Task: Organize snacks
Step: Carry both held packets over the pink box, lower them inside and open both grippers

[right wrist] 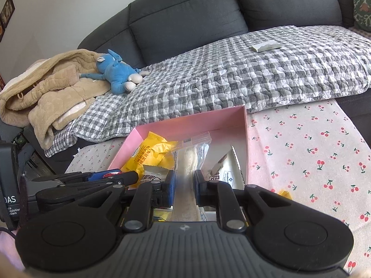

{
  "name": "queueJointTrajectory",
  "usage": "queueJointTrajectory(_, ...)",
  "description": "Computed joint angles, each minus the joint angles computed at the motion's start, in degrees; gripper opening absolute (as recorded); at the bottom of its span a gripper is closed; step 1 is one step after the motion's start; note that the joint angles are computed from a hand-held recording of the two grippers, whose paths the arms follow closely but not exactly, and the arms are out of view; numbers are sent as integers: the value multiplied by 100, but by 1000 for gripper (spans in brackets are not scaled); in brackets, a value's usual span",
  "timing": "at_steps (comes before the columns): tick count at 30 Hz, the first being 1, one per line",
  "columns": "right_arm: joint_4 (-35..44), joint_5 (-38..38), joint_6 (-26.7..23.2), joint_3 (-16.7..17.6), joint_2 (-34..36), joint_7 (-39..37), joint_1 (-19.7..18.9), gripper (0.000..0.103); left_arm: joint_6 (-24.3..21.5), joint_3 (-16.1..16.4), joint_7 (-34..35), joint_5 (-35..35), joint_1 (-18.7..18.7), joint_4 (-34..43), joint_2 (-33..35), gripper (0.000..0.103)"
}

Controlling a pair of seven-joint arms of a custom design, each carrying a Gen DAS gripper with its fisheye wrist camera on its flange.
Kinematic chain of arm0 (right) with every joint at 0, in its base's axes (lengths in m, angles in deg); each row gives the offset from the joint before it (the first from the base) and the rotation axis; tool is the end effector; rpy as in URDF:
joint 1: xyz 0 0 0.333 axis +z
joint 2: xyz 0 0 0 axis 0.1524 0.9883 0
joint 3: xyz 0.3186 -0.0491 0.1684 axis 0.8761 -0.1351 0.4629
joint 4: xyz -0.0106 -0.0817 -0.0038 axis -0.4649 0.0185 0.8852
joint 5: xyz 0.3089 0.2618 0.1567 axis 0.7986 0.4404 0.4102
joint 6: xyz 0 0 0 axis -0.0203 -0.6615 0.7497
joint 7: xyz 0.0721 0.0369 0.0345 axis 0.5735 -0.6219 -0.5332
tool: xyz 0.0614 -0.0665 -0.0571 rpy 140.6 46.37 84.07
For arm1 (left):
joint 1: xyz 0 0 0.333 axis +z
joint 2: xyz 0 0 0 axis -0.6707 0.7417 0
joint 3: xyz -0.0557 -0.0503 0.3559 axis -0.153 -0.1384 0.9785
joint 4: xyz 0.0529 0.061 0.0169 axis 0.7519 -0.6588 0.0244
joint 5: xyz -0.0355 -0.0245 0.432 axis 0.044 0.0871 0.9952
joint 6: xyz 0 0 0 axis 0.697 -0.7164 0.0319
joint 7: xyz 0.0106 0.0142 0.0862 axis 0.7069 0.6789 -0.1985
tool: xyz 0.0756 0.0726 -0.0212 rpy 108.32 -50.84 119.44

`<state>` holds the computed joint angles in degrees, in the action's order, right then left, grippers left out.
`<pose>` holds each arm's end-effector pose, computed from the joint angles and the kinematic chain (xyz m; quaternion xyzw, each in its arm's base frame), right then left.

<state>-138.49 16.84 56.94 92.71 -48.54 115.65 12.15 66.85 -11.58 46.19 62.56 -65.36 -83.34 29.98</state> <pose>0.6982 0.0966 0.4741 -0.7373 0.4996 -0.0432 0.4527 0.6383 -0.3557 0.4683 -0.6885 0.5949 -0.2939 0.2927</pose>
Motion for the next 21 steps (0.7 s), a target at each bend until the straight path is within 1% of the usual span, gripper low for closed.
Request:
queueJointTrajectory(3, 137, -36, 84, 24, 123, 148, 32, 15, -34, 26, 66, -3, -7, 132, 121, 31)
queueJointTrajectory(10, 297, -42, 569, 171, 352, 72, 57, 15, -40, 157, 13, -52, -35, 418, 386, 31)
queueJointTrajectory(14, 382, 101, 713, 280, 459, -86, 2, 15, -57, 276, -255, 34, -109, 495, 468, 32)
queueJointTrajectory(17, 413, 106, 856, 333, 512, -219, 4, 16, -148, 308, -326, 117, -143, 549, 505, 33)
queueJointTrajectory(19, 421, 102, 935, 367, 533, -316, 6, 19, -205, 318, -341, 168, -153, 580, 515, 35)
queueJointTrajectory(21, 404, 97, 1020, 387, 525, -362, 8, 24, -197, 323, -370, 254, -155, 574, 500, 35)
